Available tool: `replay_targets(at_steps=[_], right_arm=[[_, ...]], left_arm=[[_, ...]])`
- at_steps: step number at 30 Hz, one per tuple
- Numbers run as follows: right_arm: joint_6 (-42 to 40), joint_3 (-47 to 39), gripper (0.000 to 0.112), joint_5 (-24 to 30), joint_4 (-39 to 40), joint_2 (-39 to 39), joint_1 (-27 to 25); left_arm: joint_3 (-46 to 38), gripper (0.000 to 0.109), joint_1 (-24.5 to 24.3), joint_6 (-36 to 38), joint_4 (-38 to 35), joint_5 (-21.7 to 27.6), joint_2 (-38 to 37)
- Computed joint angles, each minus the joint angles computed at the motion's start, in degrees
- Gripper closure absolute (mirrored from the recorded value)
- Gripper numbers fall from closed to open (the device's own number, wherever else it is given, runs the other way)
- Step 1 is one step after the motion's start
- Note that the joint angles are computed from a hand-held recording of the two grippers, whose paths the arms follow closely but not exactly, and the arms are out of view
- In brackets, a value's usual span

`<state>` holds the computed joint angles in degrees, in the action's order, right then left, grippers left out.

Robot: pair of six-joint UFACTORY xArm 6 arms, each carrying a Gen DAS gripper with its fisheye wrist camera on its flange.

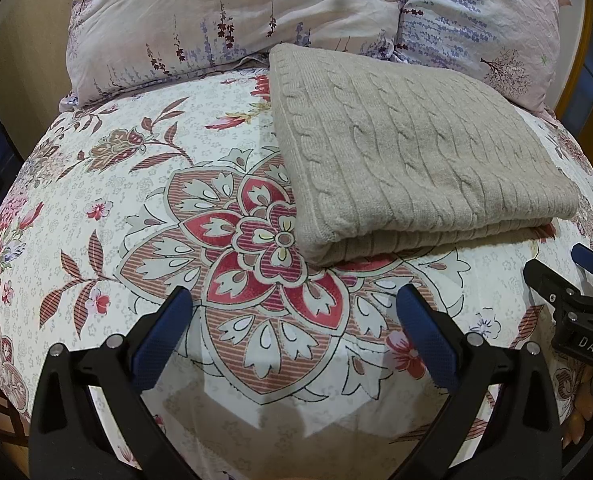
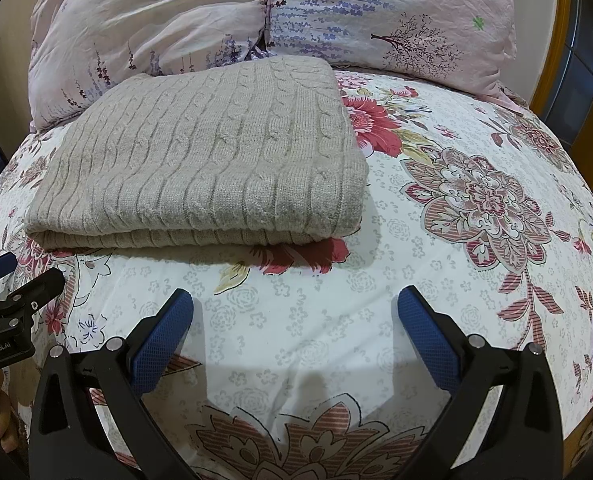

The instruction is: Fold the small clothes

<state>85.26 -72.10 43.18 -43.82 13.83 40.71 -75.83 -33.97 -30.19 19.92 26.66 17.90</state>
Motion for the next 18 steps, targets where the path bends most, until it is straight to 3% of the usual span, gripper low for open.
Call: replay_targets(at_steps=[18], right_arm=[[0.22,-0.36,0.011,0.3,0.0,0.25,0.12]], left_arm=[[0.17,0.007,0.0,-0.22,0.23,-0.21,-0.03]])
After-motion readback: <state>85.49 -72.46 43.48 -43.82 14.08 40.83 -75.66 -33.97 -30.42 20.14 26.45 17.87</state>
